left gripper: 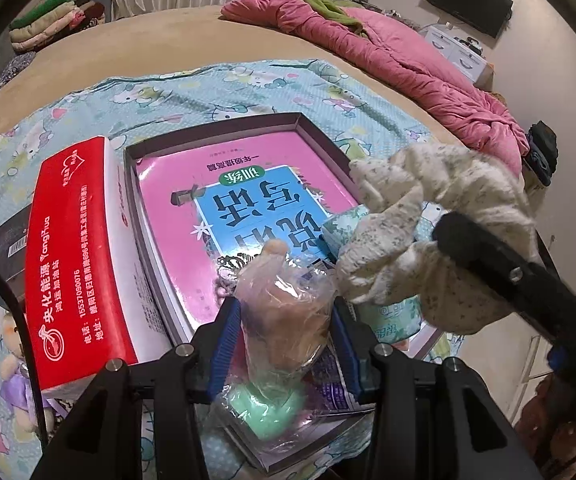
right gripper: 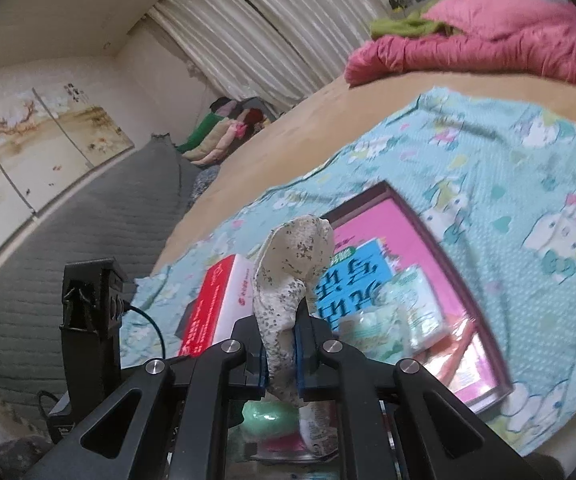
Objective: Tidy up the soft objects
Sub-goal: 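Carry the plastic bag with the left tool while the right tool carries the scrunchie over the tray, then lower the scrunchie into the tray with the right tool while the left tool sets the plastic bag down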
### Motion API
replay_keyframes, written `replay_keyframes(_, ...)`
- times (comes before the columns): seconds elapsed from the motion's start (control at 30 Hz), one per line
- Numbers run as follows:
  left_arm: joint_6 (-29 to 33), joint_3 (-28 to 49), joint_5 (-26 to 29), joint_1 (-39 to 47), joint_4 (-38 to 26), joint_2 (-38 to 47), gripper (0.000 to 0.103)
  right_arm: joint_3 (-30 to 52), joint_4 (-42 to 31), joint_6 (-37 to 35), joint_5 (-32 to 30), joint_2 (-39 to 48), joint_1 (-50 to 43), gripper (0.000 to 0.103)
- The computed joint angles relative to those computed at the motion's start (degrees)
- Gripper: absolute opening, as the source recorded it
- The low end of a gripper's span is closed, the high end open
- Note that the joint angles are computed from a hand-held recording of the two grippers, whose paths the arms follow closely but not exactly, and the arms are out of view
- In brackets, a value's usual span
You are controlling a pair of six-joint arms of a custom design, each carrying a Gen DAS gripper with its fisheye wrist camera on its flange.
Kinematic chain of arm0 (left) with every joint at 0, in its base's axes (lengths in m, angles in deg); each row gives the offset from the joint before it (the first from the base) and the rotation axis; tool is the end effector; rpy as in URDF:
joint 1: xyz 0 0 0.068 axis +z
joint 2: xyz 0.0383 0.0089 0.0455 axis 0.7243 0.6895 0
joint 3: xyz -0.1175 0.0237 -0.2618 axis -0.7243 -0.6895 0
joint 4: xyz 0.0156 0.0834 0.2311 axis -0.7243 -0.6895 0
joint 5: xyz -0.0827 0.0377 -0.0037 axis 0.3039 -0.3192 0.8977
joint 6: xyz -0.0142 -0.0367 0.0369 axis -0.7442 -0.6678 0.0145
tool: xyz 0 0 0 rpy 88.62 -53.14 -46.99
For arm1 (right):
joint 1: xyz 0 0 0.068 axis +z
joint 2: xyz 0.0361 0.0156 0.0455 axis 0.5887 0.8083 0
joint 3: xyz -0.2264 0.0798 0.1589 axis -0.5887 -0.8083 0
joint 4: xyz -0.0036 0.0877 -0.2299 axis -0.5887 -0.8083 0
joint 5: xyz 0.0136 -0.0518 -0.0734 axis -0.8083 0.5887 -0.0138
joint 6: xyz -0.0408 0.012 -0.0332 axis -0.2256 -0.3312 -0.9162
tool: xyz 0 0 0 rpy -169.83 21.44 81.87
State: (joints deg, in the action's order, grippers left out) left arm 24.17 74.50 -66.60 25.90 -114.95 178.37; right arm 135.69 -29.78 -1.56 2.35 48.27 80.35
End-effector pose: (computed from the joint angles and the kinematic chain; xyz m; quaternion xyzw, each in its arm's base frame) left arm 0.3628 -0.1496 0.2736 0.3188 0.9054 -0.1950 0.2013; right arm 0.2279 0.2003 0.2706 0.2412 0.8229 0.2639 0.4415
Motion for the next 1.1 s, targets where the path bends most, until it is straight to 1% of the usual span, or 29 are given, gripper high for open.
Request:
replay_keyframes(0.1,0.03,-0.13,-0.18,0.12,0.06,0.04,0.046,0.07,-0.25,0.62,-1.7,1.16,-0.8,0.012)
replay_keyframes(0.27,0.15,-0.13,-0.26,0.22,-0.17,-0.06,0.046,2.14,-5.0,0.96,-2.19,2.88,-1.26,0.012)
replay_keyframes(0.33,0.22,-0.12,-0.29,0.25,-0.28,-0.11,0.046,1.98,-5.29,1.31,-2.36,3.15,-1.46,0.012)
replay_keyframes(0.53,0.2,-0.02,-0.3,0.25,-0.44,-0.07,0.046,4.79,-11.93,1.08,0.72,4.24,-0.7,0.013)
replay_keyframes(0.7,0.29,0.11,-0.26,0.33,-0.79,-0.09,0.046,7.4,-16.67,0.76,3.21,5.49,0.26,0.017)
replay_keyframes(0.93,0.44,0.11,-0.16,0.41,-0.95,-0.12,0.046,8.23,-18.84,1.48,4.49,5.92,0.62,0.022)
replay_keyframes(1.1,0.17,-0.49,0.14,0.57,-0.72,-0.34,0.046,8.01,-20.12,3.16,5.56,5.39,0.78,0.031)
